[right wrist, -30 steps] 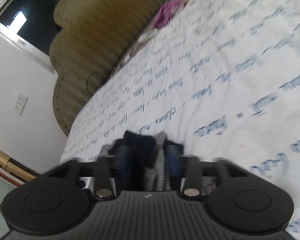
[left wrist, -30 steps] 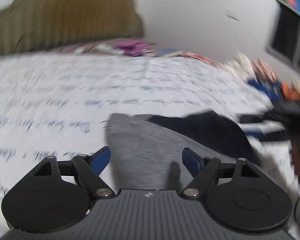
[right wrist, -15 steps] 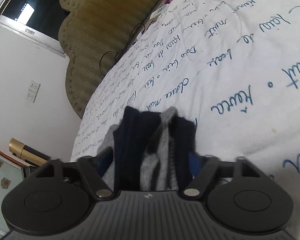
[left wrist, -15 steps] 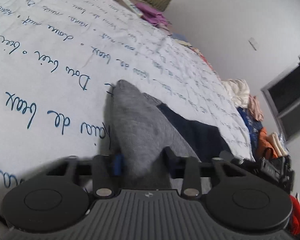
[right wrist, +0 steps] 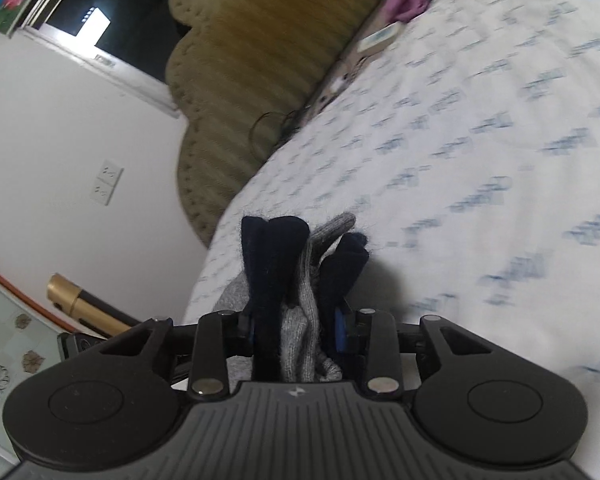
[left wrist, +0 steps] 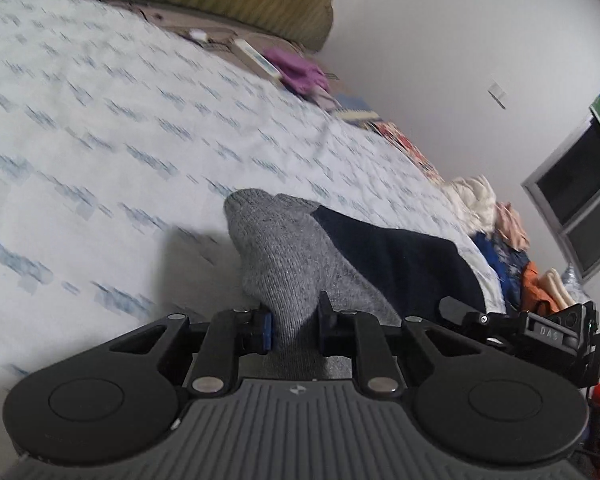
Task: Fold small clothes
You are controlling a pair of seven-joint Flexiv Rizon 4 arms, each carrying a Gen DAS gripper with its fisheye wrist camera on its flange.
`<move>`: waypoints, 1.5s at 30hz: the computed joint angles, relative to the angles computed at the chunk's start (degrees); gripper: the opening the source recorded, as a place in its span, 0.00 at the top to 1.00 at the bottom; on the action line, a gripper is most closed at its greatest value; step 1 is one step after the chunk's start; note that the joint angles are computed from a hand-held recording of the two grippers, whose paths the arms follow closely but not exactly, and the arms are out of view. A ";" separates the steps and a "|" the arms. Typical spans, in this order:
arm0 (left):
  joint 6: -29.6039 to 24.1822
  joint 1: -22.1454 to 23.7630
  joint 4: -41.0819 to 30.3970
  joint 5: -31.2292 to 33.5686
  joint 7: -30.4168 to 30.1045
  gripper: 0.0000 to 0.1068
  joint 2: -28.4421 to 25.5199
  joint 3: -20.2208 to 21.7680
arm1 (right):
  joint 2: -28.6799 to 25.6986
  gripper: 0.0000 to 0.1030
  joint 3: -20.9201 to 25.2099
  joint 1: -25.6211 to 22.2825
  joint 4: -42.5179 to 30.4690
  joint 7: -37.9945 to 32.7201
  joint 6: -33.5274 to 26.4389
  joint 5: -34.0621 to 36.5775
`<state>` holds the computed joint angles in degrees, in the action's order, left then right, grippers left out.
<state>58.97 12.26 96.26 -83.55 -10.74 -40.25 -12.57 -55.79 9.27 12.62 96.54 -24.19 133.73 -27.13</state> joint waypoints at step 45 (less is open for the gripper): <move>-5.41 2.76 18.36 1.87 6.69 0.80 9.09 9.36 | 3.71 0.84 5.66 5.73 11.68 -3.40 -7.40 5.33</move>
